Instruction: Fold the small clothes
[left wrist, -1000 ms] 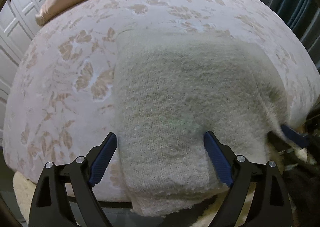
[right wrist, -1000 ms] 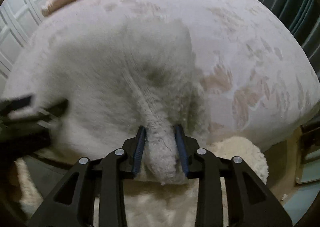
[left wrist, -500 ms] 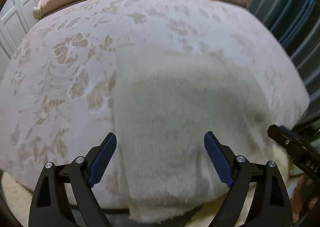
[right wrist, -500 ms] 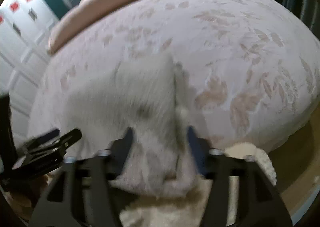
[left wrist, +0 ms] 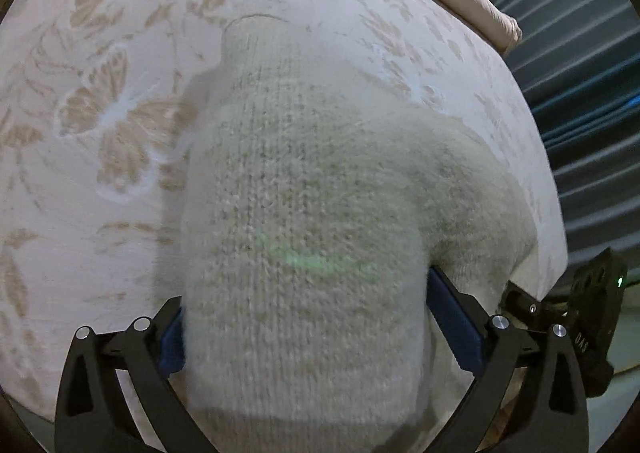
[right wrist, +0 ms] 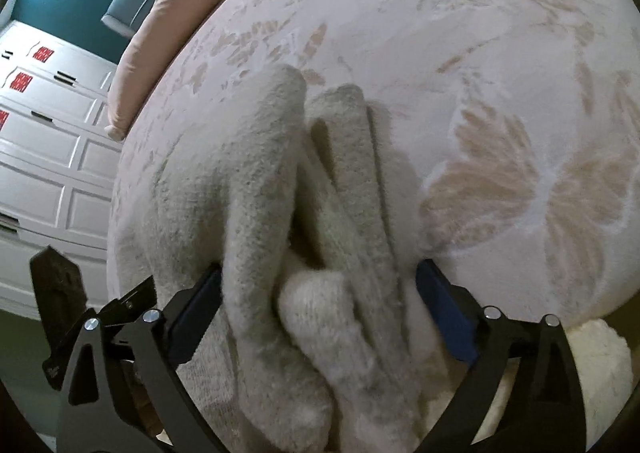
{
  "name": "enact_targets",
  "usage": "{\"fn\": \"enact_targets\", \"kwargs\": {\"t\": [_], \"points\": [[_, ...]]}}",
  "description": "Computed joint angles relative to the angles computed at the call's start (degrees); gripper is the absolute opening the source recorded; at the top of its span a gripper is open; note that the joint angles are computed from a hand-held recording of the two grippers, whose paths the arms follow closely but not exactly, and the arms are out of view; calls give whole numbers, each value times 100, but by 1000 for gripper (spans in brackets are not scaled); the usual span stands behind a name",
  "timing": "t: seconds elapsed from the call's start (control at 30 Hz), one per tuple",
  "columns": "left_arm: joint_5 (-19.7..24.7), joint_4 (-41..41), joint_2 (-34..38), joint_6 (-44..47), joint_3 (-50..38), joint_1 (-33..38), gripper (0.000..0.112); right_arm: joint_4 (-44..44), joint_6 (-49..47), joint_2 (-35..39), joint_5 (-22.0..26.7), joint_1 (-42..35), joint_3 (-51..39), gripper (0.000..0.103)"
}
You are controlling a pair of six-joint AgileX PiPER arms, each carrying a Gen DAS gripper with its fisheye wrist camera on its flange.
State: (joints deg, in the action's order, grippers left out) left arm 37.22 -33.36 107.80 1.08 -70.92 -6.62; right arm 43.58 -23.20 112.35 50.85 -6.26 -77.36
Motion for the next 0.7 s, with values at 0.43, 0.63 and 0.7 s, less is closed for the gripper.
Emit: {"fn": "enact_targets", "kwargs": {"t": [0.43, 0.63, 0.7], "points": [[982, -406, -400, 723, -603, 244, 59, 519, -52, -588, 409, 242, -186, 38], [1476, -1132, -1155, 1540, -856, 1016, 55, 675, 21, -1703, -66, 777, -205, 37], [1745, -1130, -1342, 1665, -1253, 1330, 55, 705, 90, -1835, -261, 1095, -539, 38]]}}
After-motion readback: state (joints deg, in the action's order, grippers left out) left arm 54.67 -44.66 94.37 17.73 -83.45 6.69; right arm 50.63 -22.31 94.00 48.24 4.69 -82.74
